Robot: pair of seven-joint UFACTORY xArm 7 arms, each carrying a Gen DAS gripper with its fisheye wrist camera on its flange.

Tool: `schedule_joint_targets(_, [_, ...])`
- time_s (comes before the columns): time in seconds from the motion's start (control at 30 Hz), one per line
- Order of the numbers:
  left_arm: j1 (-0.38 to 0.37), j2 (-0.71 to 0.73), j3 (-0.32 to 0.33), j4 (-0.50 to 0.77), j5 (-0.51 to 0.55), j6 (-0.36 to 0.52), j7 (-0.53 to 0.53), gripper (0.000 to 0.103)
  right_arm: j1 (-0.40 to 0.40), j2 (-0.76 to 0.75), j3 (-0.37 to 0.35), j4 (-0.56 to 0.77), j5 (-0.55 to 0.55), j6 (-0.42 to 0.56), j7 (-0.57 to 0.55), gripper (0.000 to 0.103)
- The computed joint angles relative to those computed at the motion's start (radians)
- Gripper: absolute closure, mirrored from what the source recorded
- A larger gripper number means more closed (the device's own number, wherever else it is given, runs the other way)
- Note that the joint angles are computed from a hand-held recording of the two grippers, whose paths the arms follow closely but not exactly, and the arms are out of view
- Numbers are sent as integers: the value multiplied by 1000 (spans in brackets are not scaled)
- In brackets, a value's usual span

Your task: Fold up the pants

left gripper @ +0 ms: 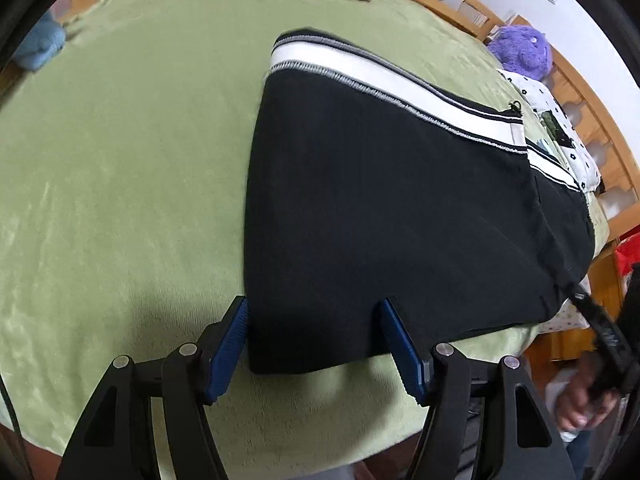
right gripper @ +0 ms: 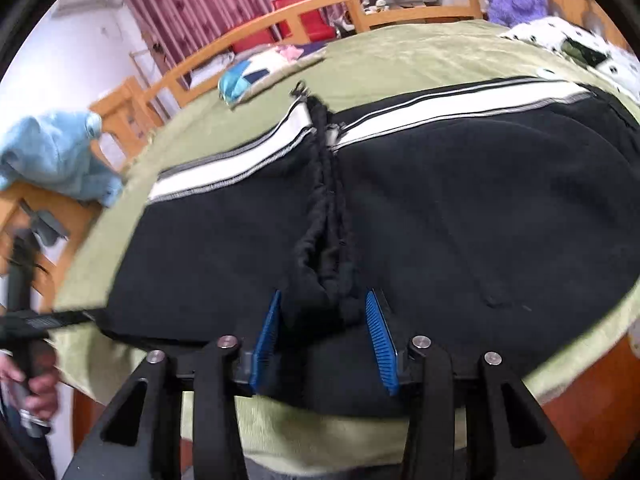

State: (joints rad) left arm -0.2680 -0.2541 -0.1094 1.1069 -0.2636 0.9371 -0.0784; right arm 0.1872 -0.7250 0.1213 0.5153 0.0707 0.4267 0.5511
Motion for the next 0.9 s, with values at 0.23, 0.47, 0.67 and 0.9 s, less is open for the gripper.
schedule_joint_targets(0.23, [21,-17,10,6,26,-83,10,39,-232,-279,37,-38,-176,242,66,43])
schedule_joint_targets(0.47, [25,62,34,78,-17,-110,59,40,-450,-244,-65,-58,-246,197,136,41])
schedule_joint_targets(0.67, [31,168,28,157,-77,-117,104,40,-474,-135,-178,-59,-169,93,100,41])
schedule_joint_targets(0.9, [65,278,20,211,-210,-112,210,40,-428,35,-241,-51,-55,-96,32,28])
